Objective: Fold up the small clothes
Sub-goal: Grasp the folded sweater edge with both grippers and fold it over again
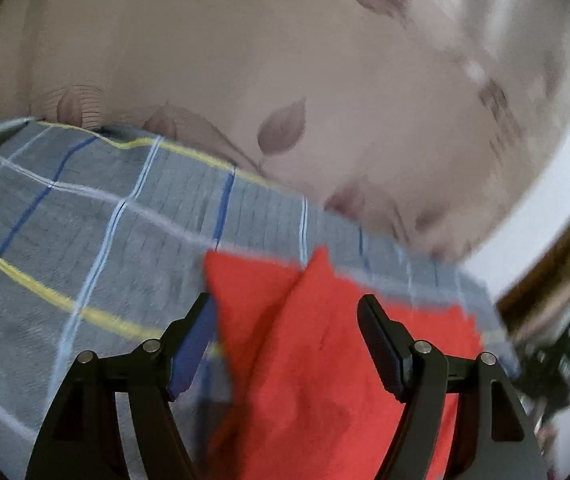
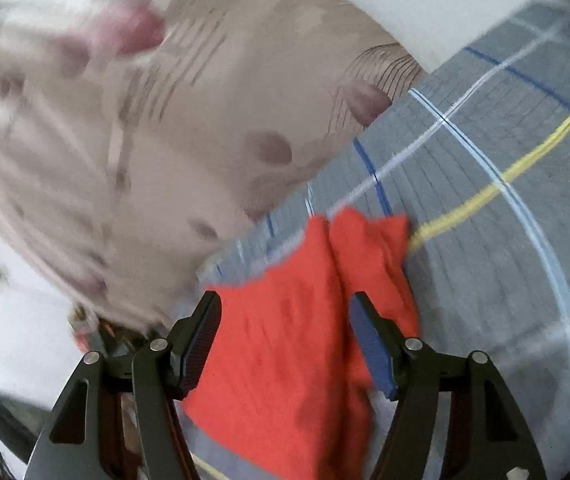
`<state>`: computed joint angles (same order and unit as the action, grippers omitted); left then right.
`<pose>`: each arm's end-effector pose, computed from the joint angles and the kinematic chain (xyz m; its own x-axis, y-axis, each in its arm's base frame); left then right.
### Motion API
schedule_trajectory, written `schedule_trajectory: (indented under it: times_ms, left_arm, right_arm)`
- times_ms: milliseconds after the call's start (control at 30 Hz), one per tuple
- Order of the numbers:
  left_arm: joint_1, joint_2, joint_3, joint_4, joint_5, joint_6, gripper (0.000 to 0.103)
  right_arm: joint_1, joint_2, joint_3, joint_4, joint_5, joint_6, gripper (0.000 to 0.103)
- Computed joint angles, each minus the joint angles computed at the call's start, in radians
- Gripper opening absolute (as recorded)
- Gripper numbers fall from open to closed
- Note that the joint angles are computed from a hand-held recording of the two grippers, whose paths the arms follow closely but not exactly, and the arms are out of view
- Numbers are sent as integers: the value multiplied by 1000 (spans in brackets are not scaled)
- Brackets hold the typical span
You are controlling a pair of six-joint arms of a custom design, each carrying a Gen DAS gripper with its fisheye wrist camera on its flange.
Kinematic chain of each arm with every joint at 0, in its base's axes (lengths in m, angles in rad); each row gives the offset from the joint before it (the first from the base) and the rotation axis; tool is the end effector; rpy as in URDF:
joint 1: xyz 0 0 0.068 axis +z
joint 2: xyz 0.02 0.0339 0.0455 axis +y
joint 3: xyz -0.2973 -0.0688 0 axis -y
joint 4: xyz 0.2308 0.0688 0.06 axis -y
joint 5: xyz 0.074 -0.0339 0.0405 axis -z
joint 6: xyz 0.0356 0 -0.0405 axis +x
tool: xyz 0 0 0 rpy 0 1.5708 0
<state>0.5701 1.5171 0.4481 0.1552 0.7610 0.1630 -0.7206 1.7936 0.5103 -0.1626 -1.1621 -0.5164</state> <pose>0.2057 0.1027 0.1579 -0.6636 -0.2859 -0.6913 0.0724 0.8952 -0.4397 0.1866 -0.1204 0.1117 -0.7354 0.3846 -0.5579 -0.2148 0.6485 0.7303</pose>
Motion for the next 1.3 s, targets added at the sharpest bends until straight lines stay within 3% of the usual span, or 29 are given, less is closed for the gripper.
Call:
schedule_trajectory:
  times_ms: [100,167,300,433,500,533,567,633,833,933,967,1067,1167,1233,1300]
  left_arm:
    - [101,8,-21,-141,55,229,73]
    - [153,25,-37,-207,84,337,73]
    - [208,42,-78,-282,128,501,73]
    - [167,42,-128,-243,134,525,72]
    - [163,61,-126,-256,160,534,66]
    - [160,63,-123,-262,160,536,49]
    - [148,57,-125,-254,144,526,25]
    - [132,61,-129,-245,106,523,7]
    - [179,99,-101,-327,123,601,7]
    - [188,117,-78,-367,125,630,7]
    - [188,122,-73,-372,122,632,9]
    - [187,164,-41,-411,120,631,13]
    - [201,162,-58,-384,114,632,11]
    - [220,155,-62,-397,98,648,5]
    - [269,136,-58,-461,102,702,4]
  right_arm:
    - [-29,-71,-79,-68,112,-222,64]
    - [-24,-118,-162,-13,187,-291,64]
    - [-36,-103,-237,53,228,-372,60]
    - [-31,-94,-242,55,210,-373,51]
    - [-13,-79,-240,66,223,-360,40]
    - [-11,-68,-235,64,229,-361,37]
    - [-9,-61,-232,56,231,-368,29]
    - [-10,-67,-232,33,228,-384,20]
    - [-25,-60,-232,12,240,-410,17]
    - [-18,-44,-210,-19,245,-413,21]
    - [-6,-37,-210,1,260,-385,27]
    - [28,-4,-209,39,281,-346,28]
    - [77,-23,-234,105,330,-286,9]
    - [73,-40,-235,86,340,-287,8]
    - [33,-51,-208,-14,323,-348,7]
